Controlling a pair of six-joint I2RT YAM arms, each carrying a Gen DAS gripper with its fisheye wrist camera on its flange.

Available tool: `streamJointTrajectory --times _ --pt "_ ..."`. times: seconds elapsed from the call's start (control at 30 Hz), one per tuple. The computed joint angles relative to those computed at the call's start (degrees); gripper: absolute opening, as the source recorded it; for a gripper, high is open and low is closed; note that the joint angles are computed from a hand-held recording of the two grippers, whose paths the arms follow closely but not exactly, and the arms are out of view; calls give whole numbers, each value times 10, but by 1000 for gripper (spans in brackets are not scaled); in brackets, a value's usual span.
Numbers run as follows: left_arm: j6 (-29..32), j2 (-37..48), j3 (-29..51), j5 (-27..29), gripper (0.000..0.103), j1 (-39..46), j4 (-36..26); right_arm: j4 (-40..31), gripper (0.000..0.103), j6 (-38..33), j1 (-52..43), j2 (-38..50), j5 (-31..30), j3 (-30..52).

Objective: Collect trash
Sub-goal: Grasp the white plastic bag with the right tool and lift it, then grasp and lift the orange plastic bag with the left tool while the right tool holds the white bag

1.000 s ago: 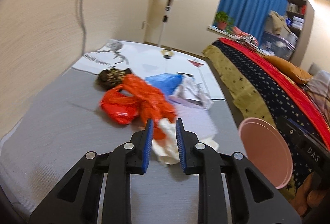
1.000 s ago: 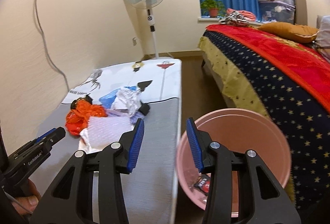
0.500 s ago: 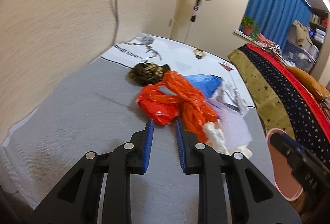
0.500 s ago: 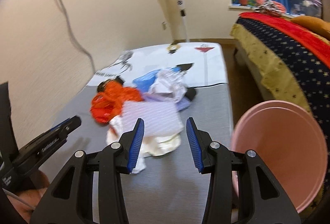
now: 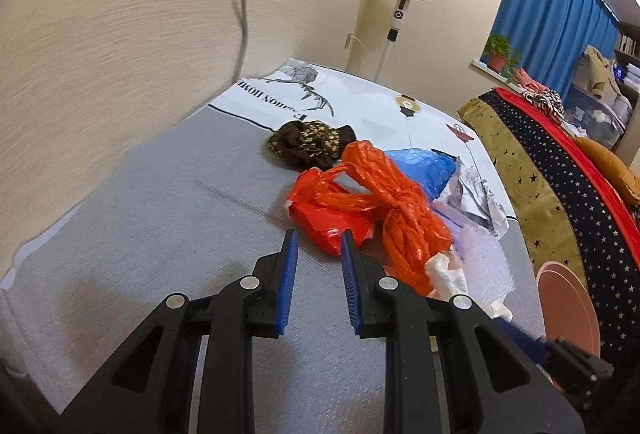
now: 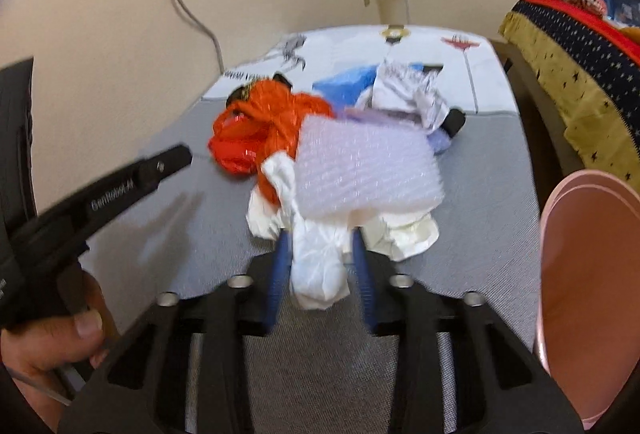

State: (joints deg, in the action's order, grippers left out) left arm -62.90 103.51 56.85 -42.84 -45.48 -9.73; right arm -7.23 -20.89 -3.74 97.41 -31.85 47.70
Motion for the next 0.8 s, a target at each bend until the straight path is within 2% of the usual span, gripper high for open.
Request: streamJointTrajectory --times 0.07,0.13,0.23,0.4,0.67,0.73,0.8 --pt "5 5 4 4 22 3 5 -10 9 -12 -1 6 -5 5" --pt "6 11 7 8 22 5 8 -13 5 -20 -3 2 -11 4" --pt "12 12 7 9 22 5 19 -10 5 -21 -17 -24 -49 -5" --pt "37 14 1 22 22 4 59 38 5 11 -49 -78 -103 -33" --pt "75 46 25 65 22 5 106 57 5 55 -89 -72 -111 -21" --pt "83 64 45 78 25 7 102 53 5 53 -92 -66 -112 -16" --pt "82 81 65 83 34 8 88 50 5 50 -96 -63 -114 -14"
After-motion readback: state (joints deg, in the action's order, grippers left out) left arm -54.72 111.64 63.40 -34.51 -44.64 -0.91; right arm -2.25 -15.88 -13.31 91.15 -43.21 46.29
